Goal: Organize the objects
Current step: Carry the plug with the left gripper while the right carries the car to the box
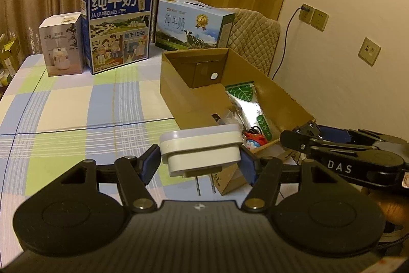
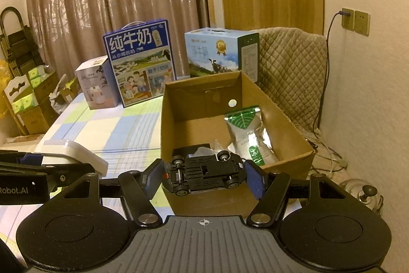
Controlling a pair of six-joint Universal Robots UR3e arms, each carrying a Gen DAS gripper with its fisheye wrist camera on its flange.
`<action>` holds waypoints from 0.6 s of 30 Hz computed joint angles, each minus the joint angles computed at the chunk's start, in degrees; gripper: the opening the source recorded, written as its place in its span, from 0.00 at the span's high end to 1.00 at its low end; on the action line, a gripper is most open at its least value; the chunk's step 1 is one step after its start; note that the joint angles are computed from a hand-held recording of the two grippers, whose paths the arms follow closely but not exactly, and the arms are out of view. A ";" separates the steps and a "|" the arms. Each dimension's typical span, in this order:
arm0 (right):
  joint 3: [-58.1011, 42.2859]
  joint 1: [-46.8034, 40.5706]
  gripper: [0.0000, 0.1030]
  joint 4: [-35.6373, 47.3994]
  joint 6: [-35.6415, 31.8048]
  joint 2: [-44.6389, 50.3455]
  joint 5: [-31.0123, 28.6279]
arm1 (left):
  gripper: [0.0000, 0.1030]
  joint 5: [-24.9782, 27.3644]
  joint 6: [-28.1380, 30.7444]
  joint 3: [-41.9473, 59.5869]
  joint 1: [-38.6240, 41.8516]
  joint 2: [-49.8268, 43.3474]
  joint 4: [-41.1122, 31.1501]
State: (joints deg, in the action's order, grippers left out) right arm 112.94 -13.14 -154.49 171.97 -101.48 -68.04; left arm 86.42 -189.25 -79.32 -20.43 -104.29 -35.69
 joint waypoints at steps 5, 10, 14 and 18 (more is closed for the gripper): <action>0.13 -1.30 0.37 0.55 -0.55 -0.61 0.47 | 0.41 -0.08 0.13 1.65 -0.87 -1.19 -0.28; 0.07 -2.09 0.37 0.38 -0.40 -0.87 0.44 | 0.41 -0.33 0.31 2.97 -1.25 -2.18 -0.33; -0.29 -2.35 0.37 0.40 -0.83 -0.68 0.51 | 0.41 -0.65 0.54 4.06 -1.55 -2.99 -0.42; -0.74 -2.93 0.37 0.48 -0.85 -0.49 0.36 | 0.41 -1.04 0.70 5.23 -1.63 -3.71 -0.50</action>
State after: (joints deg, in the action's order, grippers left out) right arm 112.20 -16.07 -154.01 171.12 -101.97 -67.68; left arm 85.37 -188.55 -74.09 -22.06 -108.00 -36.19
